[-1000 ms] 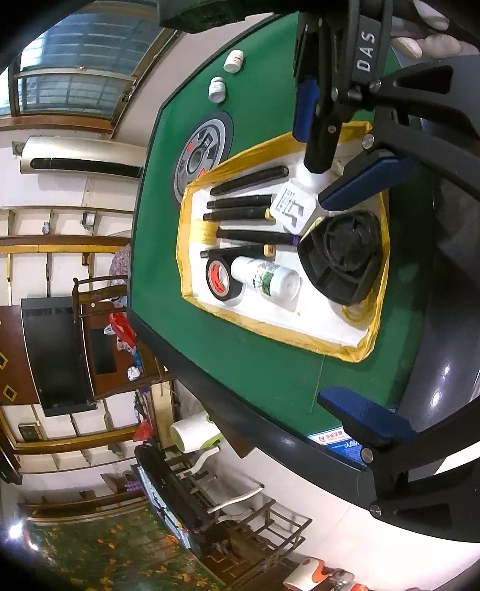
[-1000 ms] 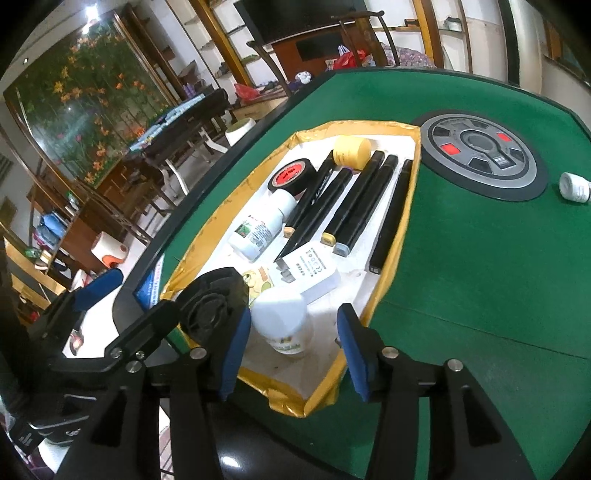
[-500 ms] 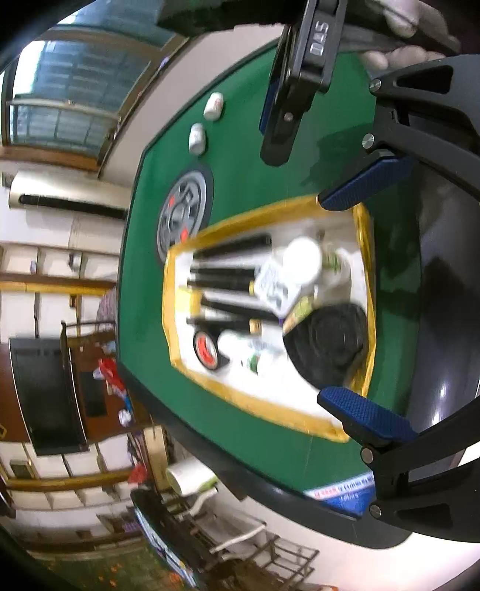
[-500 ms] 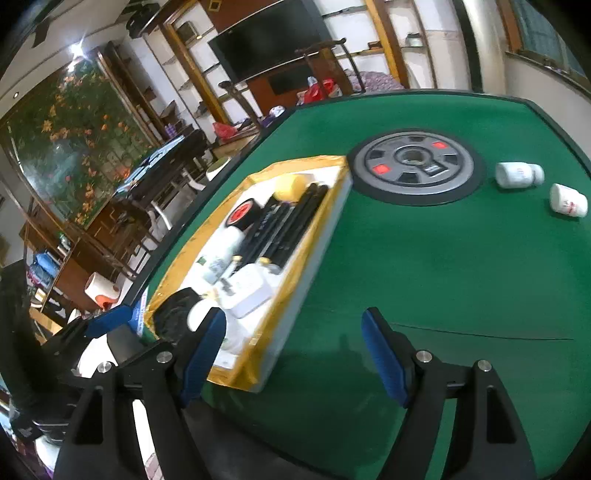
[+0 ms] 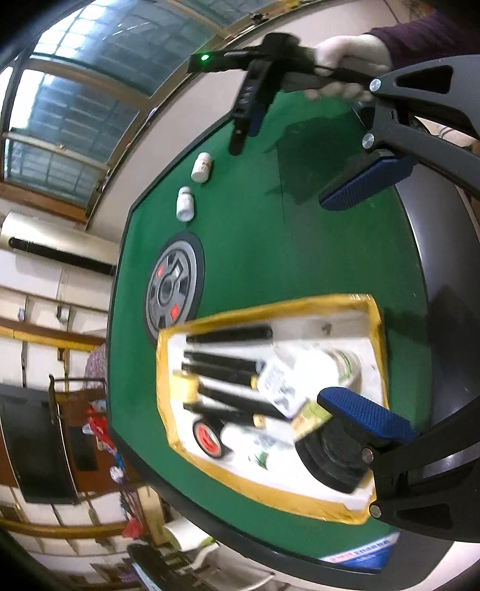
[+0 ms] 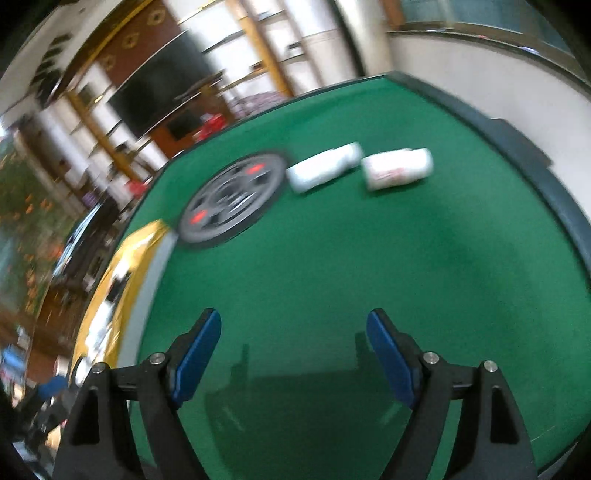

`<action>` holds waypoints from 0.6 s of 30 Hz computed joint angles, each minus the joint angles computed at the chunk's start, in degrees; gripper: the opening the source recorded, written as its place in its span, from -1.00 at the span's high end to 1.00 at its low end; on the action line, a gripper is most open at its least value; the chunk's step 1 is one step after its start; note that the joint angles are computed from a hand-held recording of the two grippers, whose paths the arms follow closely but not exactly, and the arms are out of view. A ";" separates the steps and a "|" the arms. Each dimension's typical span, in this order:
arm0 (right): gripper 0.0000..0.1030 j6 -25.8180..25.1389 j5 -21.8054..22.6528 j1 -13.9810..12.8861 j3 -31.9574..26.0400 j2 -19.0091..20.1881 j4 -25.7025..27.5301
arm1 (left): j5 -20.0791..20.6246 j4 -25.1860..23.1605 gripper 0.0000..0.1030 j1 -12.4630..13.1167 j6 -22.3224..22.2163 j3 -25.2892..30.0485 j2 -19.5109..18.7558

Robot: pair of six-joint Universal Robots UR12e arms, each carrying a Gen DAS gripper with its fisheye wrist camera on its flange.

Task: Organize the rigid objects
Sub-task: 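Release the bottle in the tray and move the right gripper to the red-label bottle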

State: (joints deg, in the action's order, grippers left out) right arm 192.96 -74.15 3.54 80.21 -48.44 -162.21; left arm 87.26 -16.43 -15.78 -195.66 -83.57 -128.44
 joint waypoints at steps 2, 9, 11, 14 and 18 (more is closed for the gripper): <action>-0.57 2.40 -1.04 -0.98 -0.99 0.67 -0.47 | -1.10 -0.91 -0.90 -0.18 0.49 1.00 -0.49; -0.57 9.74 -2.61 -3.43 -7.42 4.51 1.80 | -2.11 -3.72 -0.90 -0.75 1.11 2.89 -1.40; -0.57 11.27 -1.65 -3.82 -9.73 5.82 3.23 | -2.06 -4.61 -0.90 -0.93 1.32 3.53 -1.75; -0.57 13.53 0.16 -4.11 -12.68 7.71 4.53 | -2.31 -5.94 -0.90 -1.01 1.44 4.32 -2.14; -0.56 16.79 1.92 -4.29 -17.07 10.54 6.83 | -2.48 -7.79 -0.90 -1.10 1.54 5.63 -2.71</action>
